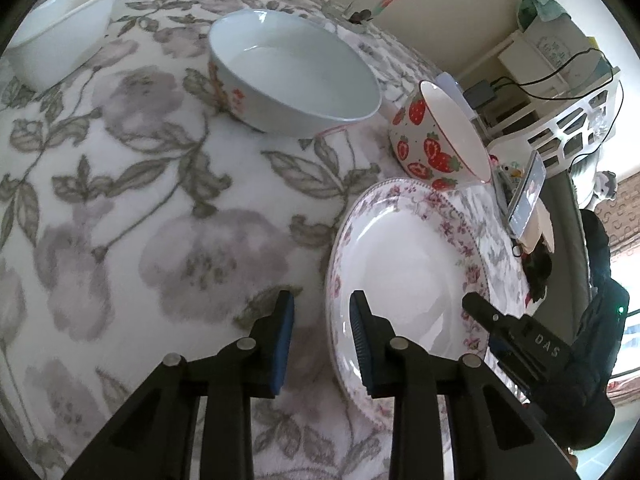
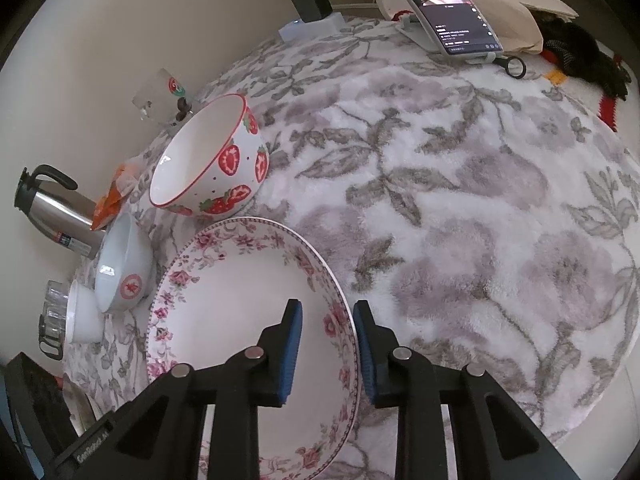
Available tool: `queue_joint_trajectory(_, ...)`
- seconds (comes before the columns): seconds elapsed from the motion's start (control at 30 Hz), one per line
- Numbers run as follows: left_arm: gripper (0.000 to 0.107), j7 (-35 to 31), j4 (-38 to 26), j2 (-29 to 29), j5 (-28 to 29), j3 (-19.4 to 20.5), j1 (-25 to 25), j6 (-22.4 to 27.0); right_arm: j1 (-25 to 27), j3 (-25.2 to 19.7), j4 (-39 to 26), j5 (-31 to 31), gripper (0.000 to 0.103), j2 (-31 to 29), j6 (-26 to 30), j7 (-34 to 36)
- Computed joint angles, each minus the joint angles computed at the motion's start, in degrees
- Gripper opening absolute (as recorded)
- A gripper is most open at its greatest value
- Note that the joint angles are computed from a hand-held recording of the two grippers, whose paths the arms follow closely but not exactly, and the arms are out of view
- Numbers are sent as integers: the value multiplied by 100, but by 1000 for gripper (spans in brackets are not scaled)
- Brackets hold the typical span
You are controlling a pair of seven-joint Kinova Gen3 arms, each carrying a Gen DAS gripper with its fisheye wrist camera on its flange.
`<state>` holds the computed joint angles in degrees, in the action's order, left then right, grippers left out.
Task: Organize plates and bowls
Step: 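Close both grippers on the rim of the pink-rose plate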
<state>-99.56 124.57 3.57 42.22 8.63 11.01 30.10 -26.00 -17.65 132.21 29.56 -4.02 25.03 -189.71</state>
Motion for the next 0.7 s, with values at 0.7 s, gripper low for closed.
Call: queue_joint_trajectory(0.7,8,871,-65,-244,-1203,-51,155,-175,-116,-73,-153,258,17,71,-63,167)
